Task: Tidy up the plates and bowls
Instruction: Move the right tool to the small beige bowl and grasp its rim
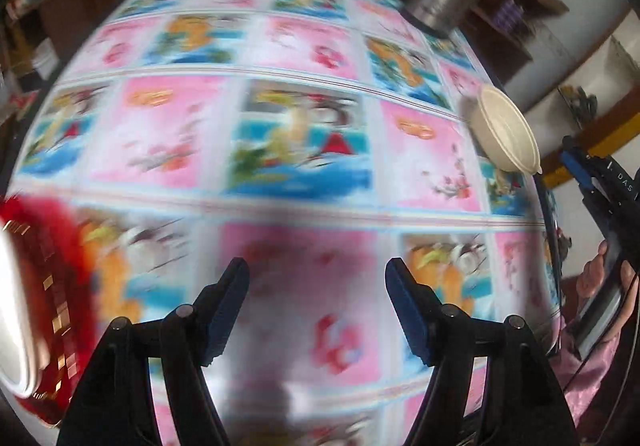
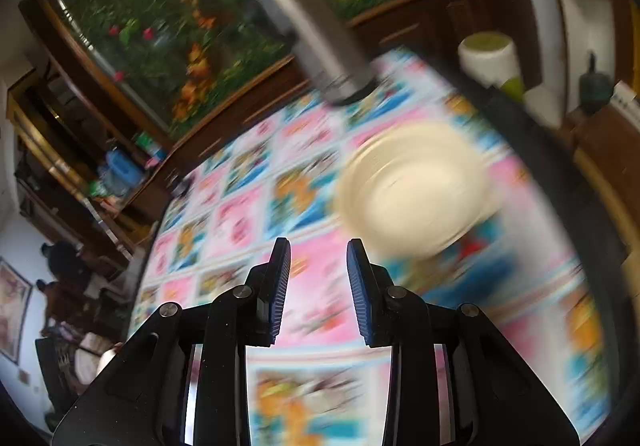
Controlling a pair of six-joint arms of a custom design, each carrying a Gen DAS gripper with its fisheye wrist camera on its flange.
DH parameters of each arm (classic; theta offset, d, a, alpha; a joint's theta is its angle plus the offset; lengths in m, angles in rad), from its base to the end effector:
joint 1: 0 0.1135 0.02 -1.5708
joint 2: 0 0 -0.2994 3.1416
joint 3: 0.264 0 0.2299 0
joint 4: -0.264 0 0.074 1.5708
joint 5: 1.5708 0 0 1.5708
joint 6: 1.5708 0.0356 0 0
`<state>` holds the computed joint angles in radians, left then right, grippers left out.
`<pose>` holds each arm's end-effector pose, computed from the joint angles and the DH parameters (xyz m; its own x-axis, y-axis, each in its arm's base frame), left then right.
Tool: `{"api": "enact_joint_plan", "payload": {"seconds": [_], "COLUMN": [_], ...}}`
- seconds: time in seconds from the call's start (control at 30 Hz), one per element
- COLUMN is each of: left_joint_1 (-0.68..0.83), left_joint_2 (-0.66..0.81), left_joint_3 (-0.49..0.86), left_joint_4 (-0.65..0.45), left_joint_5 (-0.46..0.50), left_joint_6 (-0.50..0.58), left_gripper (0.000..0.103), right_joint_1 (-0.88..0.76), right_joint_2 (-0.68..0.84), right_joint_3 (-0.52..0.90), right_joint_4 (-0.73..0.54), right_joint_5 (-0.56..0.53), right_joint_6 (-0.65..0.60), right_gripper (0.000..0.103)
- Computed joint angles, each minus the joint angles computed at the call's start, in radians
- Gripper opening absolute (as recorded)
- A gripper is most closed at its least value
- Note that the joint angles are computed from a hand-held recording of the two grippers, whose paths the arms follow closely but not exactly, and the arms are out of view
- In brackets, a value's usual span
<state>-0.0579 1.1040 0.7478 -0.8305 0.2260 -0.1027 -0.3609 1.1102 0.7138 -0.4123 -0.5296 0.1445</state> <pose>0.1542 -0.0169 0.2589 -0.9351 -0.0459 -0.3515 0.0446 0.9685 -0.2451 0.1814 -0.0492 0.2756 -0.6728 0.3868 -0.6306 0.0761 0.8841 0.4611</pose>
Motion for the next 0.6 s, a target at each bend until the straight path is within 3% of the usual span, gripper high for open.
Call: {"api": "enact_joint_plan", "payload": {"seconds": [0.13,0.33,0.4,0.6], "left_joint_1": [-0.231,-0.403,-0.437,-0.501], "left_joint_2": [0.139,0.319,0.371,0.517], "left_joint_3": [0.088,0.237,0.274,0.381], "left_joint_4": [0.09,0.181,0.206,0.272], "left_joint_5": [-0.095,-0.182,-0.199,-0.228], "left_joint_6": [-0.188,-0.34,-0.37,-0.47], "left_gripper": [0.071,0.071,0.071,0.071], "right_joint_1": [-0.216,-0.31,-0.313,-0.348], "right_joint_2": [0.184,0.394,0.461,0.475], "right_joint_3": [0.094,0.095,0.116,0.115], "right_joint_4": [0.019,0.168,0.126,0.111], "right_joint_5": [-0.125,-0.298,-0.346,-0.401], "right_joint_6": [-0.117,-0.053,-0.082,-0.048], "right_gripper": [0.028,0.028,0.028,0.028]}}
